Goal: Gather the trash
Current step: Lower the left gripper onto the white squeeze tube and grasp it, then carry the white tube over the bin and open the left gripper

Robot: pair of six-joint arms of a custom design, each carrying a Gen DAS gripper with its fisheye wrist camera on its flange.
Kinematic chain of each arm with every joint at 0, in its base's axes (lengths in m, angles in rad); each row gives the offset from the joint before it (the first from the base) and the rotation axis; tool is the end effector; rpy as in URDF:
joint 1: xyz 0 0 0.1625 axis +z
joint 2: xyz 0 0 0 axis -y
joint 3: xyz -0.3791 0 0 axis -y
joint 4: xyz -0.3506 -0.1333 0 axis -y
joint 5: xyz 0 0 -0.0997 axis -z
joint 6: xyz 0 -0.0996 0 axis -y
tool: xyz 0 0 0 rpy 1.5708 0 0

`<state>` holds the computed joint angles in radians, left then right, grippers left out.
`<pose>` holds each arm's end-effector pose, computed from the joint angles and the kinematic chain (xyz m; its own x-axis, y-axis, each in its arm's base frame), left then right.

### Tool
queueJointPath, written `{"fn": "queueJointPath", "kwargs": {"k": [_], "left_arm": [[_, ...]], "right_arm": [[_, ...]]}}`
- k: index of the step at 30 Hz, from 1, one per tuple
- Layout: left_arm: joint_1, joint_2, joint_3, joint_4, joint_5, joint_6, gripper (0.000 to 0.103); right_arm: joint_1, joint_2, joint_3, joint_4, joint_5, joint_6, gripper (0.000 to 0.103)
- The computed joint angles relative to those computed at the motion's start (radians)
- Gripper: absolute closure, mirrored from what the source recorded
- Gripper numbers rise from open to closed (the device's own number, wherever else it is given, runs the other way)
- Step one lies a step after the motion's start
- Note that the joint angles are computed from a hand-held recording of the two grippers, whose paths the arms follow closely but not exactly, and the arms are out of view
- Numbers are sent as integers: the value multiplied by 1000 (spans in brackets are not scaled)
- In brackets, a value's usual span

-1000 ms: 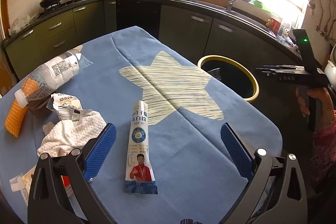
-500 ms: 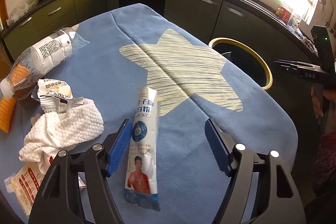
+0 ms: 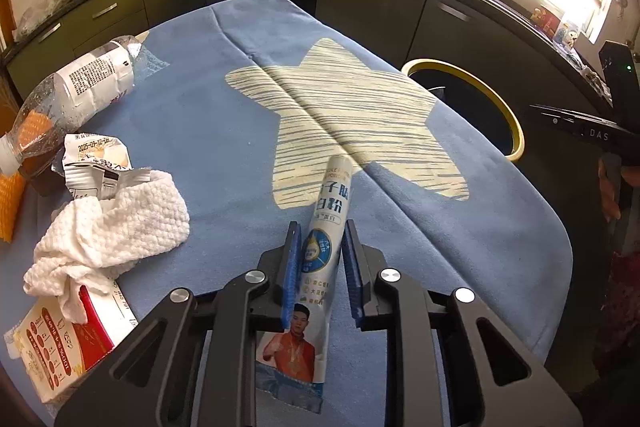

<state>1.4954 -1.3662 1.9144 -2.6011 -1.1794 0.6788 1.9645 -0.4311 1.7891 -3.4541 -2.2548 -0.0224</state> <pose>0.1326 -0.5187 0.3156 -0.6859 0.4716 -0.5542 0.6390 0.7547 -0.1487 0.2734 -0.4749 -0.0386 -0.8297 -0.0226 0.5578 -0.3506 0.7987 -0.4891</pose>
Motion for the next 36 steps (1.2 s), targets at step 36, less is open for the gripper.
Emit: {"fn": "queueJointPath", "kwargs": {"k": [36], "left_arm": [[-389,401,-188,6,-133,-65,47]], "right_arm": [[-102,-157,332,-388,-18,48,50]]}}
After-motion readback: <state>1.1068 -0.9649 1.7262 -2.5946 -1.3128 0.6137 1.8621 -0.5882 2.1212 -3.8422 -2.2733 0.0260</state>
